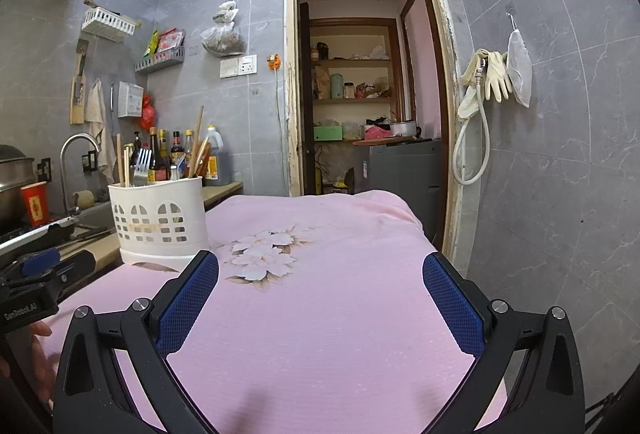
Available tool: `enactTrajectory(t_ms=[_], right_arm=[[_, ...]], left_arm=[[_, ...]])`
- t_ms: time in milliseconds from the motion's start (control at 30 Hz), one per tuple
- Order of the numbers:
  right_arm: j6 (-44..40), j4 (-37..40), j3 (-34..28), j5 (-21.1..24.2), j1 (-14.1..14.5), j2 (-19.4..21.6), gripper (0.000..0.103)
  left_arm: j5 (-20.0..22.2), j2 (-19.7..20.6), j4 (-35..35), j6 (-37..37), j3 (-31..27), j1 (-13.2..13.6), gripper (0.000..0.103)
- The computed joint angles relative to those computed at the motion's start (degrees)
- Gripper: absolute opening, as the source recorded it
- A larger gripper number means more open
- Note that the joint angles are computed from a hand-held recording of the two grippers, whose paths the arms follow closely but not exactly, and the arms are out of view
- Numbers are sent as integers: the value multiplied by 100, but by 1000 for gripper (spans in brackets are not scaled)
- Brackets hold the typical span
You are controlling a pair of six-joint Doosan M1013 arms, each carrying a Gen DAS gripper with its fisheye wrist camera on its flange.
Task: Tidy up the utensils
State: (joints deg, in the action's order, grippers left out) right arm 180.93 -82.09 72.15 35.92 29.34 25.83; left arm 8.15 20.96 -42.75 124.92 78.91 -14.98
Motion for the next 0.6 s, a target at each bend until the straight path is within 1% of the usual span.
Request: enactTrajectory(t_ms=[200,400,600], right_arm=[[-6,9,-3,-7,-1,2,103],[-14,18,-4,-9,-3,1,103],[-11,10,-5,0,0,2,103]], left_arm=[[-44,1,30,70,5,-6,99],[-68,6,185,-22,8,-14,99],[-60,6,122,41,8,-10,99]])
